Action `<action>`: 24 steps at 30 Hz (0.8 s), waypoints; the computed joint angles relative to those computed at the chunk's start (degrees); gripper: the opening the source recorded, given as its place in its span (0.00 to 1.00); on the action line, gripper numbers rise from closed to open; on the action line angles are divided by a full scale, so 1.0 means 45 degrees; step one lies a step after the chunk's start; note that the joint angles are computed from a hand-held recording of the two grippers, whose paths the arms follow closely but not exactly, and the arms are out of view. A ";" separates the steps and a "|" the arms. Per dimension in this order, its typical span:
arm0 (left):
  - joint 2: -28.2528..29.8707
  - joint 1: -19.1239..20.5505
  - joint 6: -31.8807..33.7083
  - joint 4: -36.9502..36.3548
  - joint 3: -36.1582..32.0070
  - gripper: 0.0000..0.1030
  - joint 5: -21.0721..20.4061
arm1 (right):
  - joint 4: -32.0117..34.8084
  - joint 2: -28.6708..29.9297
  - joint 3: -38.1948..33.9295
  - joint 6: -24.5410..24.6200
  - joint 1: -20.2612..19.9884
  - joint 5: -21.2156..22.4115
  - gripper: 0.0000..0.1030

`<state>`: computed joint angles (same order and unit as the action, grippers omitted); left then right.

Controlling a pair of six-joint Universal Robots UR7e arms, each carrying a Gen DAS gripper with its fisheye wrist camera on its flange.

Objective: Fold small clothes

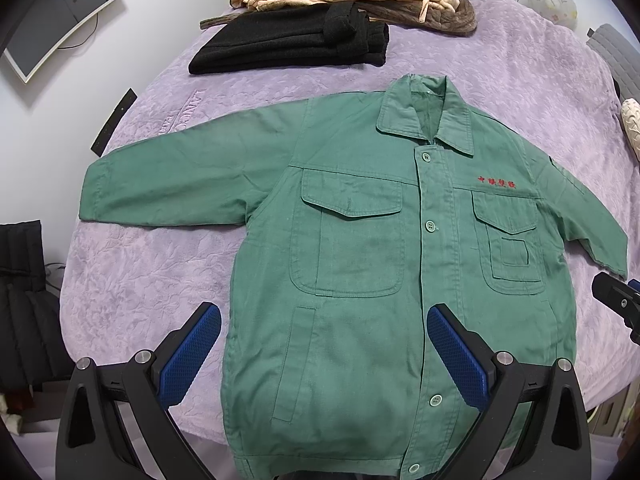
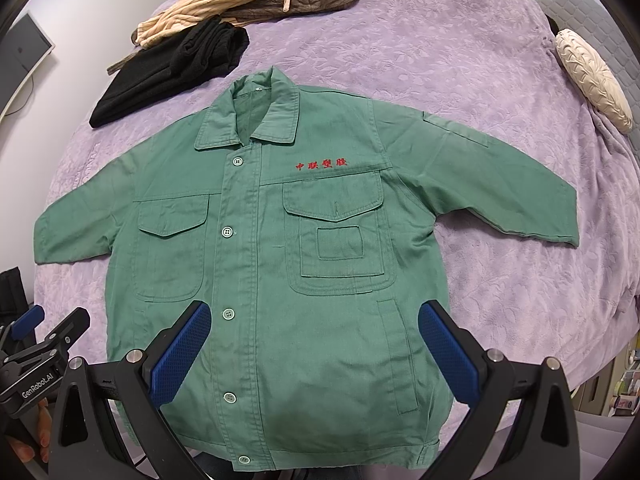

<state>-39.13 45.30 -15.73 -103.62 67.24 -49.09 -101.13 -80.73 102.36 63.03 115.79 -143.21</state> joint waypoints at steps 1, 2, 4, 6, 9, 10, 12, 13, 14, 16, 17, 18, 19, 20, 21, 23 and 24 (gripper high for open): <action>0.0009 0.0002 0.0011 0.0005 -0.0016 1.00 0.0002 | -0.0021 -0.0003 0.0005 -0.0024 -0.0004 0.0009 1.00; 0.0005 0.0002 0.0014 0.0004 -0.0013 1.00 0.0000 | -0.0021 -0.0003 0.0005 -0.0024 -0.0004 0.0009 1.00; 0.0010 0.0004 0.0014 0.0010 -0.0023 1.00 0.0004 | 0.0003 0.0004 -0.0005 -0.0005 -0.0004 0.0006 1.00; 0.0012 0.0006 0.0004 0.0020 -0.0030 1.00 0.0001 | -0.0008 0.0002 -0.0003 -0.0008 -0.0002 0.0009 1.00; 0.0018 0.0004 -0.0013 0.0043 -0.0042 1.00 0.0013 | -0.0003 0.0012 -0.0016 -0.0006 -0.0005 0.0018 1.00; 0.0019 0.0004 -0.0010 0.0046 -0.0050 1.00 0.0007 | -0.0011 0.0016 -0.0010 -0.0017 -0.0009 0.0005 1.00; -0.0013 0.0001 -0.0015 0.0030 -0.0008 1.00 0.0008 | -0.0001 0.0015 -0.0015 -0.0009 -0.0006 0.0001 1.00; -0.0007 0.0005 0.0003 0.0029 -0.0019 1.00 0.0004 | -0.0029 0.0019 -0.0008 -0.0021 -0.0014 0.0003 1.00; -0.0012 0.0004 0.0010 0.0033 -0.0015 1.00 -0.0002 | -0.0027 0.0024 -0.0010 -0.0021 -0.0017 0.0001 1.00; -0.0010 0.0007 0.0017 0.0050 -0.0027 1.00 -0.0001 | -0.0028 0.0029 -0.0015 -0.0024 -0.0022 0.0010 1.00; -0.0004 0.0009 0.0020 0.0050 -0.0038 1.00 -0.0010 | -0.0016 0.0030 -0.0032 -0.0028 -0.0028 0.0013 1.00; -0.0002 0.0011 0.0018 0.0054 -0.0044 1.00 -0.0012 | 0.0006 0.0036 -0.0046 -0.0021 -0.0026 0.0017 1.00; -0.0004 0.0013 0.0002 0.0062 -0.0041 1.00 -0.0004 | -0.0004 0.0037 -0.0040 -0.0029 -0.0032 0.0014 1.00; -0.0008 0.0014 -0.0006 0.0067 -0.0038 1.00 -0.0009 | 0.0000 0.0040 -0.0044 -0.0025 -0.0030 0.0012 1.00; -0.0022 0.0016 -0.0020 0.0083 -0.0032 1.00 -0.0019 | -0.0011 0.0041 -0.0045 -0.0032 -0.0028 0.0013 1.00; -0.0017 0.0012 -0.0029 0.0090 -0.0031 1.00 -0.0008 | -0.0031 0.0048 -0.0037 -0.0042 -0.0042 0.0014 1.00; -0.0038 0.0022 -0.0045 0.0102 -0.0009 1.00 -0.0022 | -0.0024 0.0049 -0.0044 -0.0042 -0.0040 0.0024 1.00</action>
